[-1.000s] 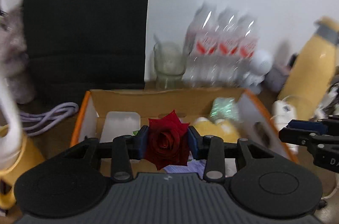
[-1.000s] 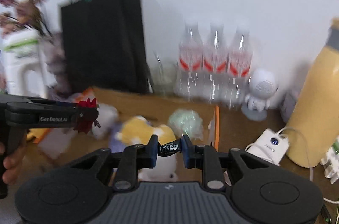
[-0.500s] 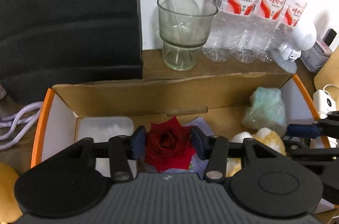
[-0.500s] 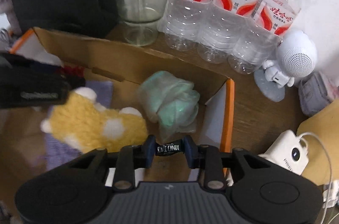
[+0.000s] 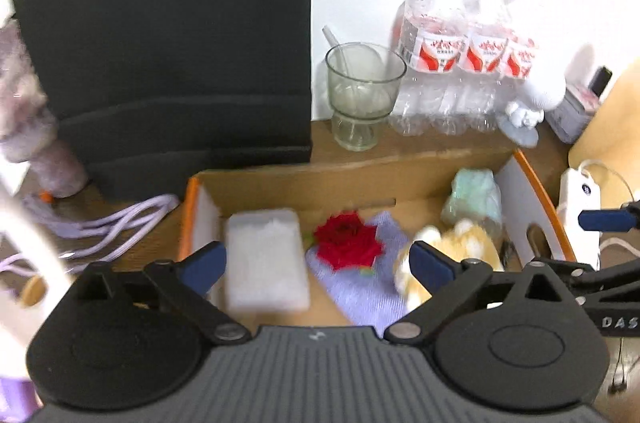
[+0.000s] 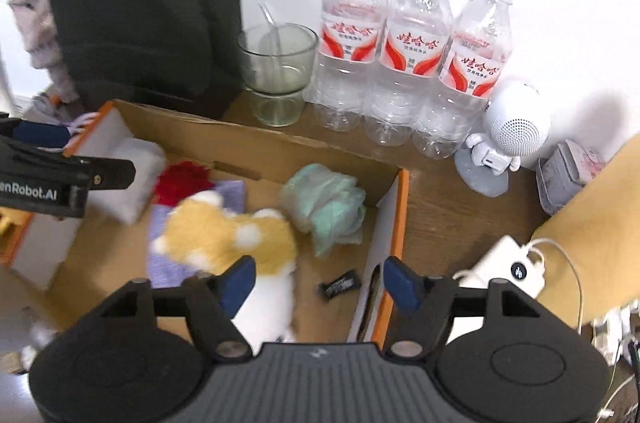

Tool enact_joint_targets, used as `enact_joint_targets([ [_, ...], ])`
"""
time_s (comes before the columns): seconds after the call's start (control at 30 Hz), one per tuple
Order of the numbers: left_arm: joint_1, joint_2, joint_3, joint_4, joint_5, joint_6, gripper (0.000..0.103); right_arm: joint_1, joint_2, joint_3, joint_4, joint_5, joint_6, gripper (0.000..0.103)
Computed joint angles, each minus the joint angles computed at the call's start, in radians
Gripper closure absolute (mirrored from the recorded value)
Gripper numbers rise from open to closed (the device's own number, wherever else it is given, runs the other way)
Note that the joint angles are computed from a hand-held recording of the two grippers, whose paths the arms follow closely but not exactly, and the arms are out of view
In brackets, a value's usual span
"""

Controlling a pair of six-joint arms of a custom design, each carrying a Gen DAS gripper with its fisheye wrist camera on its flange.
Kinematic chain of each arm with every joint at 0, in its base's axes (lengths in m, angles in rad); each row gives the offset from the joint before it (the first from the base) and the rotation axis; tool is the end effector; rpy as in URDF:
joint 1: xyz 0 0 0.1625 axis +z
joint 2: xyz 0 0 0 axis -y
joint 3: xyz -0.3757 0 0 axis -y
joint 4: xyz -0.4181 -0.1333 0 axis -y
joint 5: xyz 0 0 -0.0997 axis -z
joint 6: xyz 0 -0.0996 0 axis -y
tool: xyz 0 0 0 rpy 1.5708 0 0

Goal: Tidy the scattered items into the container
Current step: 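Carry the rose and black packet into the box and open both tools, then move both tools back toward the small items on the desk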

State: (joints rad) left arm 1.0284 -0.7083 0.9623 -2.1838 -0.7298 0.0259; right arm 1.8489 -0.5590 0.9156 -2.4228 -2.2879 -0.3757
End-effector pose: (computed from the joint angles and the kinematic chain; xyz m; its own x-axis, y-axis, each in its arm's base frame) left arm -0.2387 -0.7980 0.2747 -0.6934 0.1406 -0.7067 0.5014 0.7985 -0.3332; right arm 0.2941 -0.7831 0.1971 -0.6654 -0.2234 0.7123 -0.5221 0.8213 -0.2301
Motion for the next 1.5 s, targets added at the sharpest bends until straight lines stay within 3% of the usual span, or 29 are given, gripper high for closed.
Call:
enact_joint_targets([
  [0.1,-0.026,-0.078,0.098,0.020,0.023,-0.058,0.000,0.009,-0.071,0.083,0.033,0.032,0.054,0.028],
  [0.27,-0.062,-0.219,0.297,-0.061,0.053,-0.086,0.000,0.028,-0.184,0.245,-0.023,0.047,0.109,0.023],
  [0.6,-0.123,-0.394,0.525,-0.101,0.045,-0.121,0.000,0.091,-0.296,0.436,-0.174,0.034,0.092,0.019],
  [0.77,-0.161,-0.466,0.734,-0.398,0.106,0.017,0.000,0.093,-0.349,0.610,-0.441,0.116,0.004,0.016],
  [0.87,-0.180,-0.538,0.907,-0.647,0.074,0.122,0.000,0.088,-0.395,0.776,-0.687,0.184,-0.044,0.016],
  [0.97,-0.216,-0.628,1.110,-0.844,0.089,0.110,0.000,0.081,-0.442,0.964,-0.934,0.249,-0.096,0.015],
  [1.07,-0.257,-0.755,1.316,-0.966,0.088,0.105,0.000,0.083,-0.476,1.121,-1.102,0.278,-0.136,0.012],
  [1.2,-0.312,-0.948,1.518,-0.928,0.077,0.052,0.000,0.108,-0.508,1.288,-1.228,0.249,-0.111,0.008],
  [1.37,-0.320,-1.194,1.602,-0.594,0.010,-0.198,0.000,0.103,-0.559,1.420,-1.239,0.284,-0.016,0.008],
  [1.43,-0.286,-1.218,1.579,-0.530,-0.053,-0.214,0.000,0.099,-0.562,1.439,-1.230,0.295,-0.013,0.010],
  [1.5,-0.261,-1.191,1.559,-0.587,-0.054,-0.159,0.001,0.090,-0.559,1.432,-1.207,0.320,-0.014,0.019],
])
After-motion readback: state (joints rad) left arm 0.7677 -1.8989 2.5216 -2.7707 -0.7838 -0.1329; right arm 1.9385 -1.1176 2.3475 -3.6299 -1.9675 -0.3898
